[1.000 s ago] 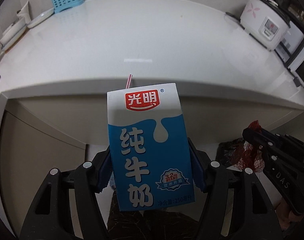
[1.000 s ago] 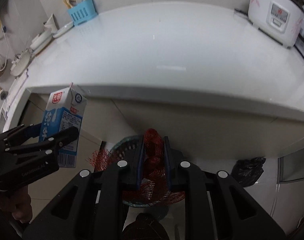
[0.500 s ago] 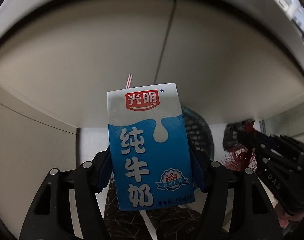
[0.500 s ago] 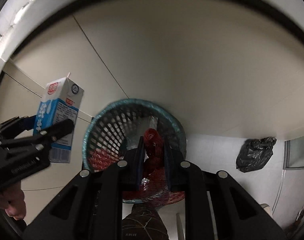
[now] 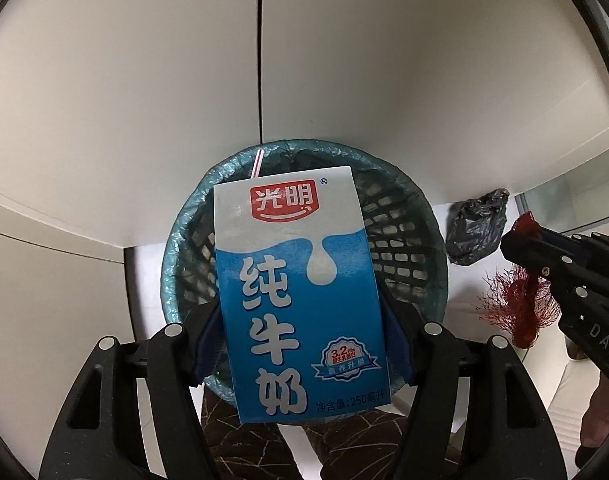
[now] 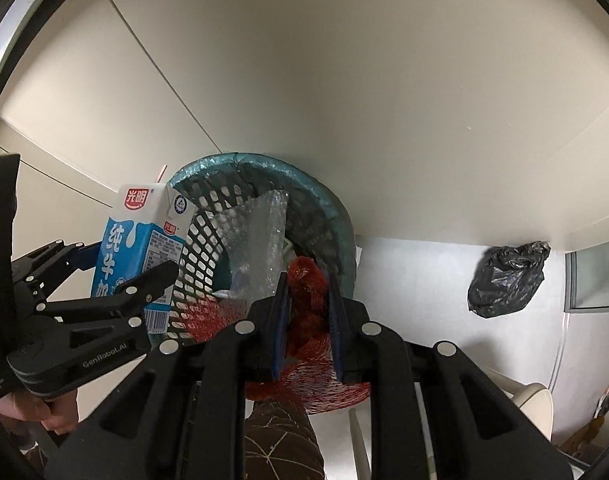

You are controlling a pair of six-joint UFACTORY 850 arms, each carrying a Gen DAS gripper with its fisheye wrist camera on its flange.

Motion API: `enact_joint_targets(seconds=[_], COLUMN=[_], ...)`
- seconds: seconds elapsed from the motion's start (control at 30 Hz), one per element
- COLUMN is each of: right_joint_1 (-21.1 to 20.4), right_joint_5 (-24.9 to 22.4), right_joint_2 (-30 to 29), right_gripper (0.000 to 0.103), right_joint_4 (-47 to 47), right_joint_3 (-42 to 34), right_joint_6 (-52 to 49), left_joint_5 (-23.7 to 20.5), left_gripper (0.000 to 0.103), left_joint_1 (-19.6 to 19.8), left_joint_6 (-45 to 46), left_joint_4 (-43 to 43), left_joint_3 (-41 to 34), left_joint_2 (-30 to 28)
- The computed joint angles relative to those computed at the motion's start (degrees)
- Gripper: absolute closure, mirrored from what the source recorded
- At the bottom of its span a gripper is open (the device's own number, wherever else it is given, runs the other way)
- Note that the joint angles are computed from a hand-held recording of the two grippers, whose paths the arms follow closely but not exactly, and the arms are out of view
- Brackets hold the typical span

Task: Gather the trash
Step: 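Carry the milk carton and red mesh bag down over the wastebasket, then open right tool to drop red mesh bag while left tool drops milk carton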

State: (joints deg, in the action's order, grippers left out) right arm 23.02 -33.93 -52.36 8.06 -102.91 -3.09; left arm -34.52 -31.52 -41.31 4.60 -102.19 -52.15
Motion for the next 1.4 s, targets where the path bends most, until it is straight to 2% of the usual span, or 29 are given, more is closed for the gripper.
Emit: enact_joint_targets(seconds=[0.03,0.17,0.27,0.47,0.73,0.8,0.87,1.03,1.17,1.4], right_joint_1=[0.0,0.0,0.2,0.9,2.5,2.7,2.9,2.6,2.5,1.6], right_joint_5=[0.0,-0.1,-0.2,0.5,-0.1,-0.5,-0.5,-0.8,0.3,0.3], right_joint_2=[0.2,0.2,-0.3,-1.7,-4.9,-5.6,-5.9,-5.7,-3.7,2.9], right_gripper=[0.086,0.086,0.086,0.085,0.081,0.077,0.061,0.037,0.025,0.016], right_joint_4=[-0.2,-0.3,0.5,5.2,6.7,7.2,6.9,9.0,7.1,2.2], right_joint_3=[0.2,0.3,-0.3,-1.5,-4.5,-5.4,-5.7,-5.5,-3.9,0.3], right_joint_6=[0.2,0.8,0.1,-3.7,-5.0,-5.4,-5.4,-7.6,-7.0,-3.6], left_joint_5=[0.7,3.3,2.9,2.7,2.6,2.6,2.7,3.1,2.4,-2.2], left_gripper=[0.036,0.015,0.006,0.006,0.006,0.006,0.006,0.006,0.006,0.006], left_joint_1=[-0.1,-0.1,-0.1,0.6,2.4,2.7,2.8,2.9,2.4,1.0], left_joint_6=[0.1,-2.9,-4.6,-8.4,-10.2,-9.8,-10.0,-10.4,-12.7,-15.7], left_joint_4=[0.1,3.7,4.9,8.8,9.1,8.6,8.7,8.0,9.0,10.3], left_joint_3=[0.7,4.6,3.6,6.6,10.4,11.1,11.5,12.3,12.6,11.8], left_joint_2=[0.3,2.8,2.3,4.6,7.1,7.5,7.6,8.0,9.0,12.5])
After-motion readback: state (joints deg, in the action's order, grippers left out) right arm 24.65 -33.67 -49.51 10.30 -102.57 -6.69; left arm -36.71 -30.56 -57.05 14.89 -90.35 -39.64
